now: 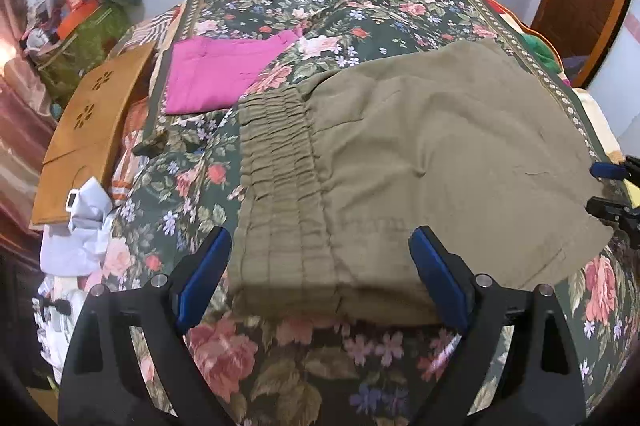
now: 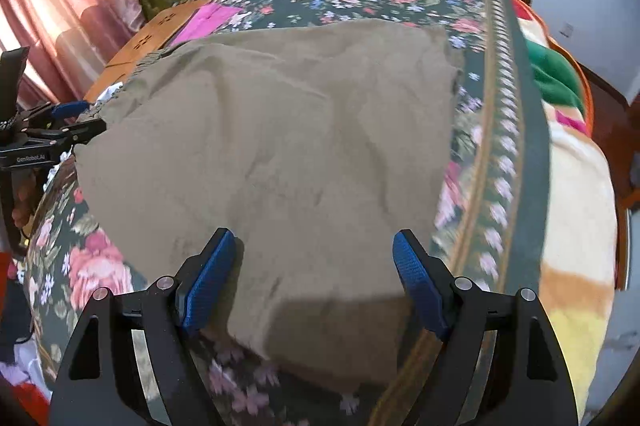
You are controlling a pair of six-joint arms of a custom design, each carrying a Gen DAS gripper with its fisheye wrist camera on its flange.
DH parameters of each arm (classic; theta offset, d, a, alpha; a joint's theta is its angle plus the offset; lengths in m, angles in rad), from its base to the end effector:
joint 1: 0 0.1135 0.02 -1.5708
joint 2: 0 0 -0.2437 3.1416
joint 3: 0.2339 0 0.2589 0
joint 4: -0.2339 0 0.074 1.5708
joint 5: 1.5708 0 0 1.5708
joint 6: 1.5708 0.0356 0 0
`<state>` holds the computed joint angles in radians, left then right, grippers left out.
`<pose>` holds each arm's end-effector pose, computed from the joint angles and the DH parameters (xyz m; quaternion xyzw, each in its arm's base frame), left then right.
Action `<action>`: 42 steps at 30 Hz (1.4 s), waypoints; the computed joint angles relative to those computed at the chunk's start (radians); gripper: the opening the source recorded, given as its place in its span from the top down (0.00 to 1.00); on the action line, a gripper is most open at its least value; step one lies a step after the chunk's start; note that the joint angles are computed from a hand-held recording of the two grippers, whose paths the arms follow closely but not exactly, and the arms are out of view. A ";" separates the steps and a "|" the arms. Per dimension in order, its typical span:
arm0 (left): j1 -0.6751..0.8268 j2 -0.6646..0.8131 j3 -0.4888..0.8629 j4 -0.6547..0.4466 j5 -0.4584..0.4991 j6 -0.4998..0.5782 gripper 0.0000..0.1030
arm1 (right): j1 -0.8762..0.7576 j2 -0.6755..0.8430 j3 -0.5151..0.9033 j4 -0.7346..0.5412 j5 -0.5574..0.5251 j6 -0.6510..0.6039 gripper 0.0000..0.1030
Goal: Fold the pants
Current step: 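Open both grippers and pull them back from the flattened pants, then close the left gripper on the elastic waistband of the olive pants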
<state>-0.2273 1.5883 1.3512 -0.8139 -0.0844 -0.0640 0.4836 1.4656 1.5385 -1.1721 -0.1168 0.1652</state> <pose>0.3295 -0.0731 0.2613 0.0680 0.9632 0.0031 0.2600 0.2556 0.1389 0.3366 -0.1673 0.9562 0.1281 0.2030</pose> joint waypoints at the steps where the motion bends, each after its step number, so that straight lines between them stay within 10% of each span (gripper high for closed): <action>1: 0.001 -0.014 -0.010 0.001 -0.002 -0.006 0.11 | -0.003 -0.018 -0.015 0.002 0.003 0.013 0.24; 22: 0.041 -0.253 -0.101 -0.096 0.071 -0.185 0.06 | 0.078 -0.085 0.079 0.033 0.100 0.119 0.22; 42: 0.192 -0.081 -0.160 0.073 0.651 -0.401 0.04 | 0.138 0.063 0.019 0.153 -0.014 0.133 0.21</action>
<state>-0.0356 1.5068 1.1908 -0.7411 0.5668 -0.4654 0.6216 1.5288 1.5580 -1.0189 -0.1305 0.2987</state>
